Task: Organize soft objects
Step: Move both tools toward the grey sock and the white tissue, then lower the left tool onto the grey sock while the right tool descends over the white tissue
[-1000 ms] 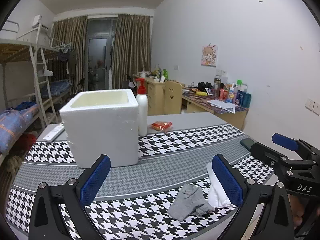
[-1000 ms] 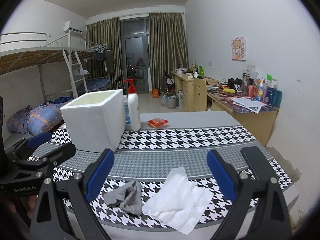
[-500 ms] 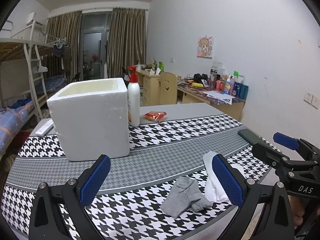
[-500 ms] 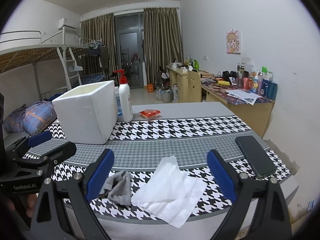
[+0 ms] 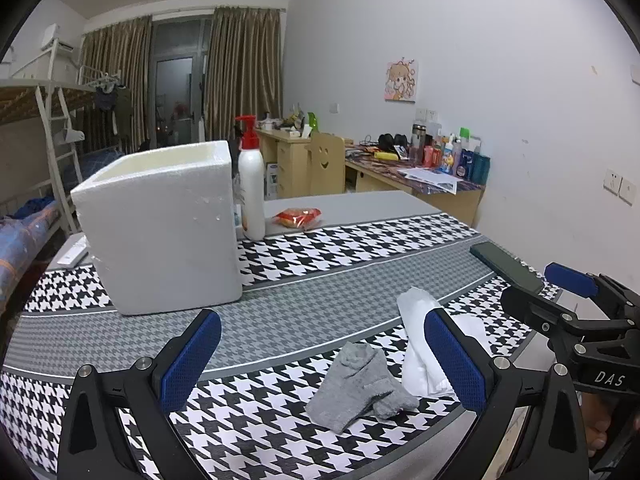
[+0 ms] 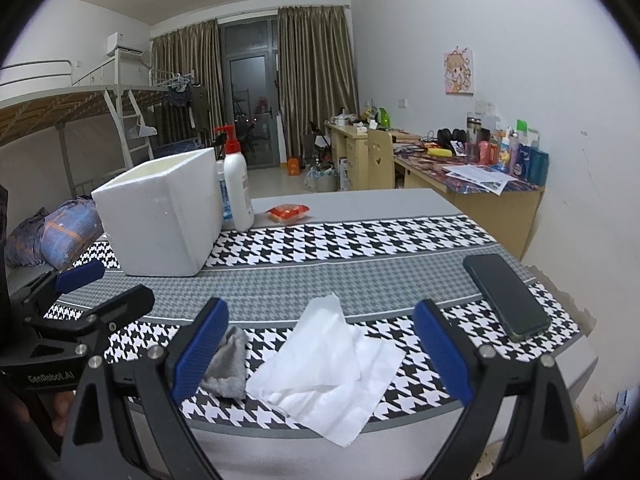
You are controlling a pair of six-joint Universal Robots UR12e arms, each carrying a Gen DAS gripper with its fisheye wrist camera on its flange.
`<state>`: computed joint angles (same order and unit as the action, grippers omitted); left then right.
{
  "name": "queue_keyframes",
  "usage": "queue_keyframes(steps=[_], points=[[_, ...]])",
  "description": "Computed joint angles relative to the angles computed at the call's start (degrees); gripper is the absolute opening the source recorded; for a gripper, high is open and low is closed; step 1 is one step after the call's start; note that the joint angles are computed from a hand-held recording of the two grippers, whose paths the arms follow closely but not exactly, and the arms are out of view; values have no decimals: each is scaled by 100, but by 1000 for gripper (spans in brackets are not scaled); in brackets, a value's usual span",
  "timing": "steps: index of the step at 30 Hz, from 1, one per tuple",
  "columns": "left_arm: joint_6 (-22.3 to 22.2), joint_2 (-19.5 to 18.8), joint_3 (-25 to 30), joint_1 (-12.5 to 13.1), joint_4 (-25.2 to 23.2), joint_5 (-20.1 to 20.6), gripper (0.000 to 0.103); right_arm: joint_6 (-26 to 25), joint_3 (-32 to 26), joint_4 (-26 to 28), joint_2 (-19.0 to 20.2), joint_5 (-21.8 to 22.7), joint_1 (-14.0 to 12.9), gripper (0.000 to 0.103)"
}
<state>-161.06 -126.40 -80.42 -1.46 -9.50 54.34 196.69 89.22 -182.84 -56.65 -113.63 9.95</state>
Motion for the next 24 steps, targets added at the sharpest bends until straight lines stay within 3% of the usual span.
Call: queue_keyframes(steps=[24], points=[[470, -55, 76, -130, -688, 270, 102, 392, 101, 431, -2, 96, -92, 96]])
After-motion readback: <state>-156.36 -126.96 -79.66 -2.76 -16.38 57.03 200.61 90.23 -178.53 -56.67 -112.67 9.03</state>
